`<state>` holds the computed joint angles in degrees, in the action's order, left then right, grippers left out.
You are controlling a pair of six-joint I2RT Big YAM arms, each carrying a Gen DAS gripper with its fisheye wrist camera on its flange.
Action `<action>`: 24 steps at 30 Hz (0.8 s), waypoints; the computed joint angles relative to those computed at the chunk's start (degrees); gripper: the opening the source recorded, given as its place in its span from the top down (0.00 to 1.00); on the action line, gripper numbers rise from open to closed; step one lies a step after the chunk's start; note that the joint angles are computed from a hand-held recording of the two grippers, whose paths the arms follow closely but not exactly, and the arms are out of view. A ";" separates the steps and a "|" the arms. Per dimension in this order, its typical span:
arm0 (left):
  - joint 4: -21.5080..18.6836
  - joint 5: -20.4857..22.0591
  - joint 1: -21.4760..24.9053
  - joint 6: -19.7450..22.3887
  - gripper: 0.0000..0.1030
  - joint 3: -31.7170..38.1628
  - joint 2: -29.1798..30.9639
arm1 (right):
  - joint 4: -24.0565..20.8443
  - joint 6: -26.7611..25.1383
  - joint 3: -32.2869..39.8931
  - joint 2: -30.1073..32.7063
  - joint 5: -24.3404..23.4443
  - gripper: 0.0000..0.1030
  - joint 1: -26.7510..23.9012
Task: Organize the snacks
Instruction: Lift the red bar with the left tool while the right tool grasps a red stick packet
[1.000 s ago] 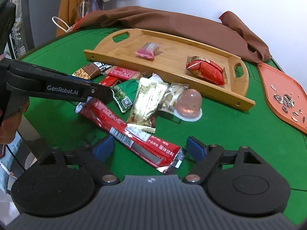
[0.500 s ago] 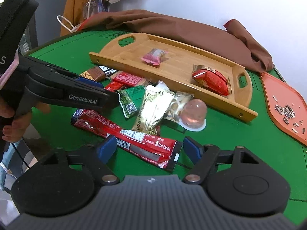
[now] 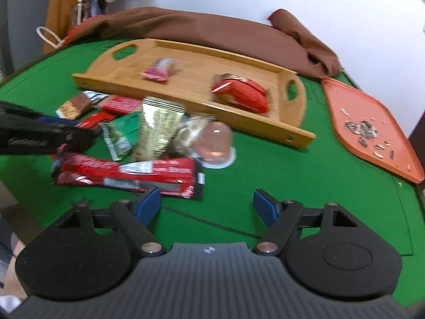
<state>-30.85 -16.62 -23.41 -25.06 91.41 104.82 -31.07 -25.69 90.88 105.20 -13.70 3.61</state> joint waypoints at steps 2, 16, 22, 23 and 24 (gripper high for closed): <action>0.19 0.16 -0.11 0.10 0.78 -0.33 -0.21 | 1.38 0.08 -0.06 0.20 1.65 0.18 0.08; 1.20 1.79 -1.56 1.56 0.77 -2.11 -1.49 | -7.78 6.26 6.33 2.28 -3.78 0.19 -1.79; 1.50 1.29 -2.58 3.33 0.76 -2.28 -1.48 | -10.65 3.00 5.38 1.48 -6.41 0.19 -1.01; 1.51 1.15 -2.73 3.48 0.75 -2.29 -1.48 | -10.16 2.88 5.12 1.46 -5.98 0.19 -0.71; 1.52 0.96 -2.88 3.70 0.75 -2.30 -1.47 | -9.71 3.08 5.11 1.59 -5.72 0.19 -0.51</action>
